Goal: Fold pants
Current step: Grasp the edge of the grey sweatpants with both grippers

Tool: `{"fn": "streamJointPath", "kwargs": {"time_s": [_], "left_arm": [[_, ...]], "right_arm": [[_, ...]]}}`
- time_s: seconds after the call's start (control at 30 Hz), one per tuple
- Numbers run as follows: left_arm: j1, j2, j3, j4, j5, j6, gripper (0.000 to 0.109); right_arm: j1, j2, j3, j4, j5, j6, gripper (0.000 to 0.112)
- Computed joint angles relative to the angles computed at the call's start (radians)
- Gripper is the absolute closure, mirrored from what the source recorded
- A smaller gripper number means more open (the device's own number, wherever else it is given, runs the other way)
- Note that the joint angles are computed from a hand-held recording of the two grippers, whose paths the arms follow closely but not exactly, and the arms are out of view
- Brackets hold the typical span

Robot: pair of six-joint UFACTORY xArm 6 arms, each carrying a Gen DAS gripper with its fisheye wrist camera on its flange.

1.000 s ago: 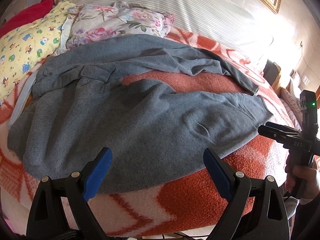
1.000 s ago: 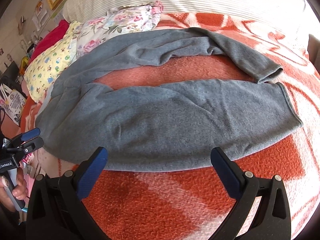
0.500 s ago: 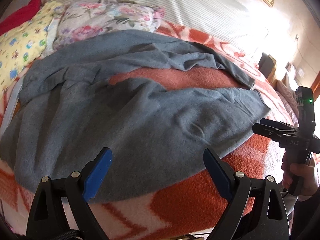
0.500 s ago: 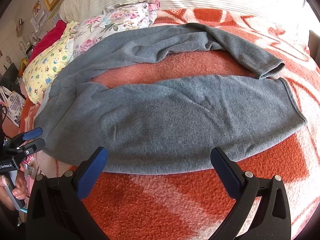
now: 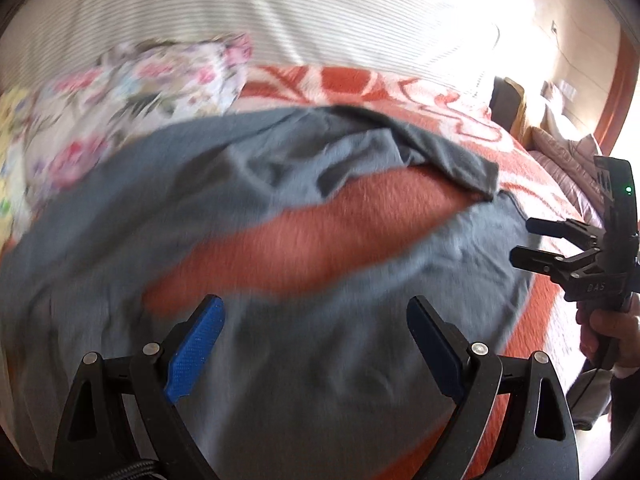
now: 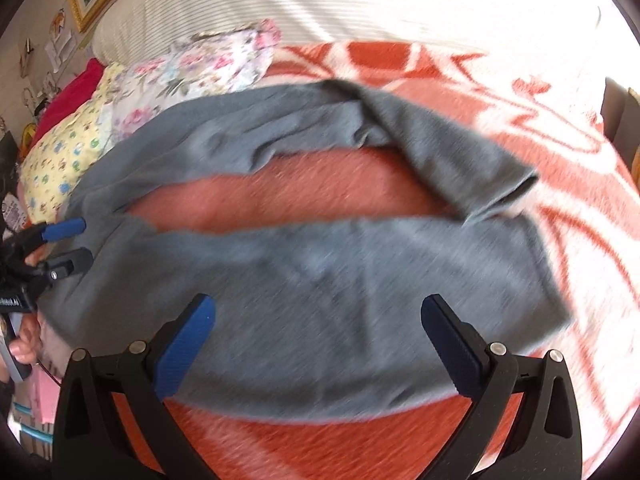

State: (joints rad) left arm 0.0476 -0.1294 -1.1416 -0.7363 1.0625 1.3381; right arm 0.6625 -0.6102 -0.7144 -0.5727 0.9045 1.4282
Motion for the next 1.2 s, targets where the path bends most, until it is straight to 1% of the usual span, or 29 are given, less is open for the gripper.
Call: {"fn": "streamJointPath", "kwargs": {"time_s": [0.07, 0.13, 0.27, 0.33, 0.47, 0.53, 0.6, 0.7, 0.8, 0.87, 0.9, 0.93, 0.97, 1.0, 1.03, 1.07, 1.1, 1.13, 1.17, 1.2], "left_arm": [[-0.051, 0.052, -0.063, 0.005, -0.024, -0.021, 0.016], [-0.099, 0.111, -0.133, 0.008, -0.047, -0.029, 0.016], [-0.192, 0.233, -0.261, 0.03, -0.154, -0.019, 0.016], [-0.247, 0.311, -0.339, 0.092, -0.235, -0.041, 0.016], [-0.3, 0.451, -0.499, 0.168, -0.286, -0.063, 0.017], [-0.32, 0.526, -0.59, 0.219, -0.293, -0.093, 0.017], [-0.339, 0.607, -0.692, 0.27, -0.279, -0.124, 0.018], [-0.368, 0.696, -0.79, 0.35, -0.291, -0.153, 0.018], [-0.393, 0.76, -0.848, 0.428, -0.313, -0.188, 0.019], [-0.405, 0.816, -0.912, 0.487, -0.304, -0.219, 0.02], [-0.411, 0.847, -0.946, 0.525, -0.302, -0.245, 0.024], [-0.413, 0.873, -0.979, 0.545, -0.285, -0.262, 0.026], [-0.412, 0.912, -1.042, 0.556, -0.241, -0.277, 0.03], [-0.408, 0.958, -1.125, 0.553, -0.171, -0.289, 0.039], [-0.402, 1.006, -1.219, 0.536, -0.088, -0.293, 0.045], [-0.394, 1.049, -1.306, 0.517, -0.01, -0.296, 0.058], [-0.387, 1.069, -1.352, 0.499, 0.038, -0.291, 0.073], [-0.383, 1.067, -1.356, 0.493, 0.052, -0.284, 0.082], [-0.377, 1.051, -1.337, 0.483, 0.057, -0.272, 0.099], [-0.368, 1.034, -1.322, 0.469, 0.074, -0.262, 0.102]], "right_arm": [[-0.046, -0.018, 0.008, -0.004, -0.001, -0.04, 0.009], [-0.102, -0.032, 0.022, -0.001, -0.026, -0.082, 0.009], [-0.229, -0.038, 0.049, 0.039, -0.114, -0.193, 0.009], [-0.275, -0.02, 0.048, 0.058, -0.145, -0.253, 0.01], [-0.342, 0.034, 0.026, 0.077, -0.141, -0.372, 0.014], [-0.366, 0.051, 0.025, 0.095, -0.143, -0.417, 0.017], [-0.385, 0.06, 0.03, 0.106, -0.145, -0.445, 0.018], [-0.404, 0.075, 0.032, 0.114, -0.136, -0.484, 0.019], [-0.413, 0.08, 0.038, 0.124, -0.134, -0.507, 0.019], [-0.411, 0.089, 0.035, 0.115, -0.126, -0.514, 0.019], [-0.407, 0.102, 0.026, 0.104, -0.109, -0.516, 0.021], [-0.403, 0.116, 0.016, 0.092, -0.088, -0.516, 0.028], [-0.4, 0.129, 0.007, 0.081, -0.066, -0.517, 0.032], [-0.4, 0.135, 0.003, 0.078, -0.053, -0.518, 0.039], [-0.406, 0.127, 0.012, 0.076, -0.059, -0.517, 0.044], [-0.413, 0.114, 0.022, 0.077, -0.069, -0.516, 0.049], [-0.421, 0.096, 0.032, 0.082, -0.075, -0.517, 0.061], [-0.426, 0.082, 0.038, 0.084, -0.075, -0.515, 0.074], [-0.436, 0.059, 0.047, 0.087, -0.078, -0.513, 0.079], [-0.444, 0.04, 0.053, 0.091, -0.08, -0.512, 0.089]]}}
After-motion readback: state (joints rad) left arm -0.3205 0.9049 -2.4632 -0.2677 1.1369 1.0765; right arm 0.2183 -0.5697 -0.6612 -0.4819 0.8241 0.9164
